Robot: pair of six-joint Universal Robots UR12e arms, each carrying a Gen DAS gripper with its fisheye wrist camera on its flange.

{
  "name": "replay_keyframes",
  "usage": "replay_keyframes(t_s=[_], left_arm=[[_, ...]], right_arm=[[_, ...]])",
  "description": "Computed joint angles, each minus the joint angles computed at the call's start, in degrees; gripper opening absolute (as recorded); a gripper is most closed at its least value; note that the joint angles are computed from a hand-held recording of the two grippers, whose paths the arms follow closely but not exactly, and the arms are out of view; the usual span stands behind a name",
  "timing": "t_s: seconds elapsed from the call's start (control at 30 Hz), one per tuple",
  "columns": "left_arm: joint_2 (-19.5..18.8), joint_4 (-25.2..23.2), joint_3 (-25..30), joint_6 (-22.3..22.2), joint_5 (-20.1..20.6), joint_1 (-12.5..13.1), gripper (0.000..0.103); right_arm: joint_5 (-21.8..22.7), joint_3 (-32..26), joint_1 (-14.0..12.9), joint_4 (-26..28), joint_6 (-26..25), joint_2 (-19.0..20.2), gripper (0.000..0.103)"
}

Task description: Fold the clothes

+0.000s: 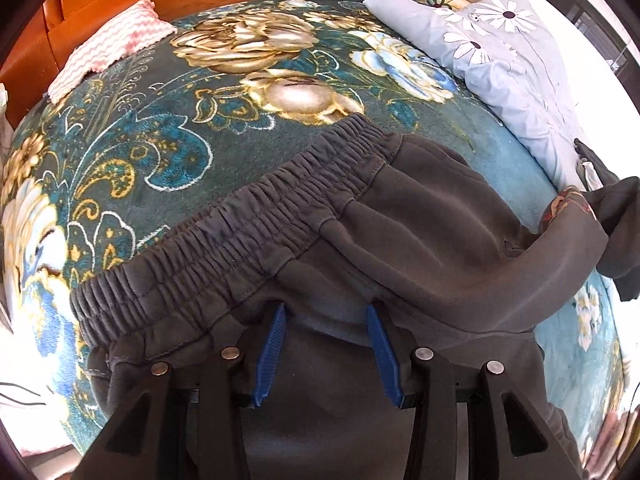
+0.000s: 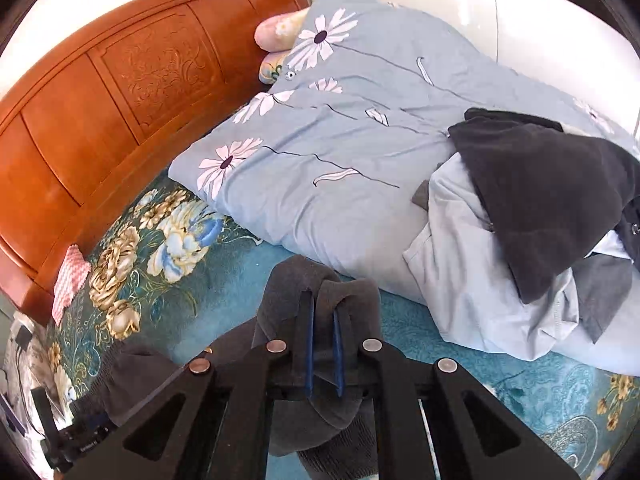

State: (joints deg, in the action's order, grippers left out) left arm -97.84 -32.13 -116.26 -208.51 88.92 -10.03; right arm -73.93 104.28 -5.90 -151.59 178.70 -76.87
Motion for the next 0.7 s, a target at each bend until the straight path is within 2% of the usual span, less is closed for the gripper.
replay_keyframes(t_s=[0.07,0.13,0.2,0.27,0.4,0.53,0.6,0.7], left_arm=[[0.1,-0.4,0.0,0.8,-0.3,0.2,0.047],[0.1,-0.7,0.1,1.5,-0.6,0.3,0.047],[0.0,-0.9,0.2,1.6,-0.5,0.3,0.047],[0.0,-1.0,0.2,1.7,-0.3,0.2,0.048],[-0.3,-0.8,0.4,0.7,1.1,-0.4,0.049],[-0.3,-0.5,0.3,0.8,1.8,-0.7,0.049],[-0.4,-0.7,0.4,0.6,1.9,-0.7,0.049],[-0.6,-1.5,0.9,0.3,2.3,-0.9,0.049]], right_arm=[[1.2,-0.8,-0.4,2.2,0.7,0.8,0.009],[2.8,-0.8,-1.0,3.2,1.6,1.2,0.019],[5.9,0.9,-2.2,0.9,1.2,0.1,0.042],[7.8,3.3,-3.5,-2.8,-0.2,-1.5,0.055],[7.1,8.3,-5.9,-5.7,-3.8,-5.0,0.056],[8.4,12.9,-8.4,1.2,-8.8,-7.7,0.056],[9.3,14.7,-8.7,5.1,-12.2,-8.4,0.056],[6.9,16.1,-6.8,6.1,-16.4,-8.0,0.056]])
